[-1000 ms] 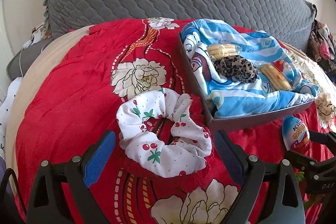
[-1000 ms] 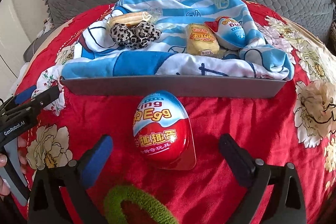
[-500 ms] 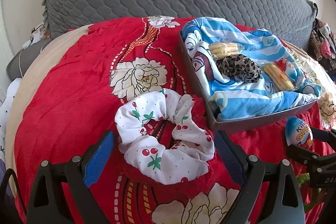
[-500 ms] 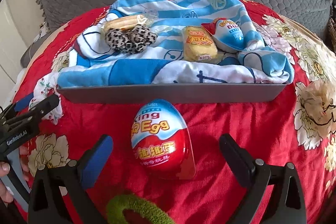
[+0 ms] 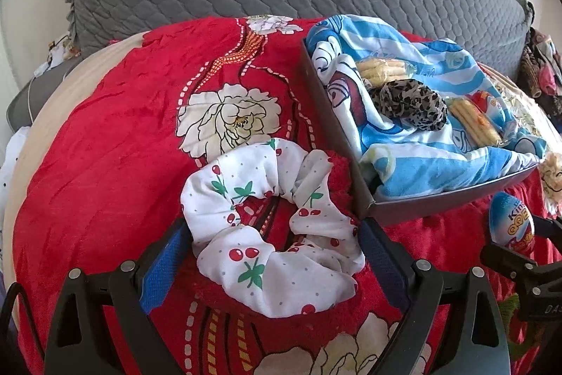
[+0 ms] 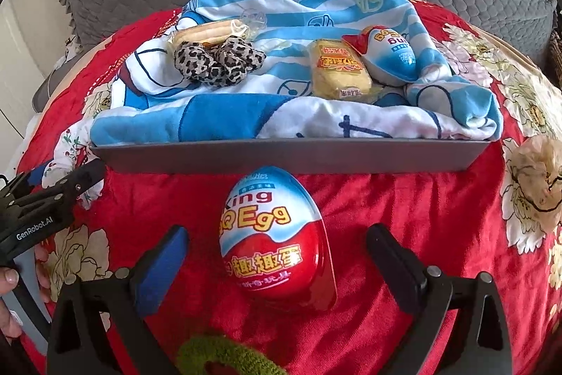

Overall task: Organize objects
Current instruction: 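Close left tool on white scrunchie while right tool closes on red Kinder egg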

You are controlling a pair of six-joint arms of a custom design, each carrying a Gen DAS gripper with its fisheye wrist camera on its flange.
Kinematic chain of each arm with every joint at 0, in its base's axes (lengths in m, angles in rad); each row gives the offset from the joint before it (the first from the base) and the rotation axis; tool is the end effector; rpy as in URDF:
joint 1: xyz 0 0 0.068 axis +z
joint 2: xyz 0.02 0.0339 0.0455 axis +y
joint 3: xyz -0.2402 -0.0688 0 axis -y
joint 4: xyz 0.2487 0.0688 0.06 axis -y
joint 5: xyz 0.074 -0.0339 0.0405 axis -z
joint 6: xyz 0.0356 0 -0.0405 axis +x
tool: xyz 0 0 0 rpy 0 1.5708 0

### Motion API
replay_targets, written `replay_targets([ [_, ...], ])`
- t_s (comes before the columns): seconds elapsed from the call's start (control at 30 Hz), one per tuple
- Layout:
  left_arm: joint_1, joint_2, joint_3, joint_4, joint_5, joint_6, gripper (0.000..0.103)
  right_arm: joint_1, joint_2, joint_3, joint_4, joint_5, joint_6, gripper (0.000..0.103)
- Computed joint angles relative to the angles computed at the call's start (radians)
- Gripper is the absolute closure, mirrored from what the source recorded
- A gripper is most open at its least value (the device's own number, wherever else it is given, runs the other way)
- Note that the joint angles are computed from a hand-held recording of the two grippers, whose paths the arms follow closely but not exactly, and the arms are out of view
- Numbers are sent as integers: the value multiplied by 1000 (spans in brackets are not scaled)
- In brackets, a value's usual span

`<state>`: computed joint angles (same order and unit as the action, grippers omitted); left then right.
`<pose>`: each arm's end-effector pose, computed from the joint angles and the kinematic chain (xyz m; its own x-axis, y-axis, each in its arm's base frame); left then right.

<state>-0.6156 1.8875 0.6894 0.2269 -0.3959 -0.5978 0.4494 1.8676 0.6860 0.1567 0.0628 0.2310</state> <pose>0.2541 -0.1629 0.0438 -0.7570 -0.1006 -0.6456 -0.0858 0.9948 -0.0545 0.2685 0.1270 0.0423 -0.8419 -0.1524 -0.5177 -0.2172 0.9738 0.0667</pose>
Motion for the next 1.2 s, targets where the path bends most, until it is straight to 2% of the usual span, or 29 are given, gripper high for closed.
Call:
replay_targets([
  [0.13,5,3,-1,5,11,3,7,4,11,9,-5,5,-6,8],
  [0.23,7,6,1,6,17,8,8,9,15,11,-5,12,-14,21],
  [0.3,8,8,3,10,24,12,10,11,20,19,-16,21,-17,32],
  [0.47,-8,7,5,18,24,36,28,6,15,17,-20,22,-27,43],
  [0.5,-12,8,8,11,19,38,29,5,13,16,-19,18,-27,46],
  [0.6,-8,6,4,18,33,38,35,2,8,13,-18,8,-27,49],
  [0.63,-5,6,3,19,37,38,40,4,6,12,-18,8,-28,50],
  [0.67,-3,4,2,16,32,34,49,4,3,10,-18,7,-27,51],
  [0.9,17,-13,-26,46,64,19,59,-1,-10,0,-17,-4,-30,53],
  [1.2,12,-32,-38,46,84,29,81,4,-34,-19,-16,-25,-28,53],
])
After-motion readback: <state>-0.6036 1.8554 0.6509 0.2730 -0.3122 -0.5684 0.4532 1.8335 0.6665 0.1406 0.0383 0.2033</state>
